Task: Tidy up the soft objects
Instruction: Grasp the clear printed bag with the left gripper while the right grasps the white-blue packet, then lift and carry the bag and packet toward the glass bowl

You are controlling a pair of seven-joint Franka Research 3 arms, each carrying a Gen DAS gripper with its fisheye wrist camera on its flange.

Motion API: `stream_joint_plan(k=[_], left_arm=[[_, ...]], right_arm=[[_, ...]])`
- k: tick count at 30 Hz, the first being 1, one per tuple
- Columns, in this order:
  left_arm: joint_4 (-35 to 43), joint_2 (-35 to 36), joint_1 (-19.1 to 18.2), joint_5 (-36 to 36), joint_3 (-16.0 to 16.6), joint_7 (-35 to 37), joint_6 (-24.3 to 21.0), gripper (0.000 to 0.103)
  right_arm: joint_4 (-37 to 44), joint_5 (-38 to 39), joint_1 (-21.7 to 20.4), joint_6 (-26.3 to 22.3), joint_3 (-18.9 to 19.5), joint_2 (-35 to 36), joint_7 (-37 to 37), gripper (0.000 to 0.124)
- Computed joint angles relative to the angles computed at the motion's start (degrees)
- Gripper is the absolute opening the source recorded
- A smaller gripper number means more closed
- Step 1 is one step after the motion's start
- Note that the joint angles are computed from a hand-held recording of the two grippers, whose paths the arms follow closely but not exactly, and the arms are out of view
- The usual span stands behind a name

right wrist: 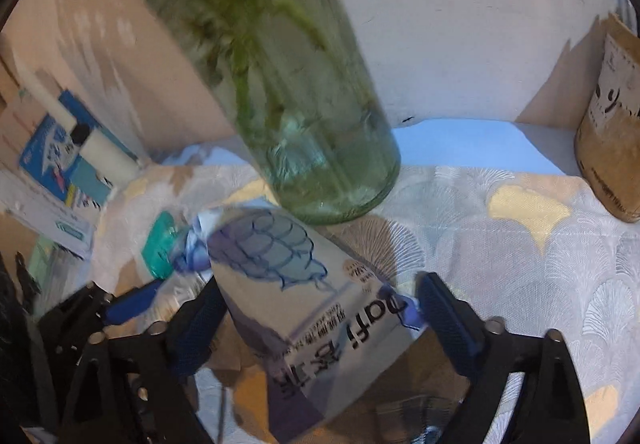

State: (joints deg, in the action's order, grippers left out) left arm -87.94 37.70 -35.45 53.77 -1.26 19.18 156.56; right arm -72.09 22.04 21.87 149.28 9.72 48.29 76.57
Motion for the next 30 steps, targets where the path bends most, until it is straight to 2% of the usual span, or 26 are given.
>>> stream_joint_plan(k=[1,6,10,13,18,30], left_arm=[[0.1,0.0,-0.3,0.1,0.2,-0.3,-0.4,0.040],[0.6,-0.2,-1.2,1.2,0.2,-1.2,-2.8,0.035],[-0.2,-1.6,-1.8,2.6,0.2,-2.4,-3.9,0.033],[-1.7,-3.7,-2.0,3.6,-0.5,-3.8,-4.7,0.033],[-6.8,-9.4,-2.8,6.3,-2.3,-8.2,-8.3,0.033],[-18.3,-23.4,-3.1,11.2,-12.4,-17.9,-21.1,0.033]], right_arm=[[-1.7,-0.3,0.5,2.0,-0.2,-0.9,-0.4,0.070],[-5.3,0.2,0.5,4.6,0.4,-3.5,-1.4,0.058],[-8.7,1.6,0.0,6.6,0.9,-6.0,-1.4,0.057],[-12.1,4.0,-1.9,7.3,2.8,-8.9,-3.2,0.057],[-20.5,6.6,-2.2,11.0,3.5,-15.7,-4.7,0.057],[-46.1,10.9,1.1,19.7,3.4,-37.9,-5.5,0.057]])
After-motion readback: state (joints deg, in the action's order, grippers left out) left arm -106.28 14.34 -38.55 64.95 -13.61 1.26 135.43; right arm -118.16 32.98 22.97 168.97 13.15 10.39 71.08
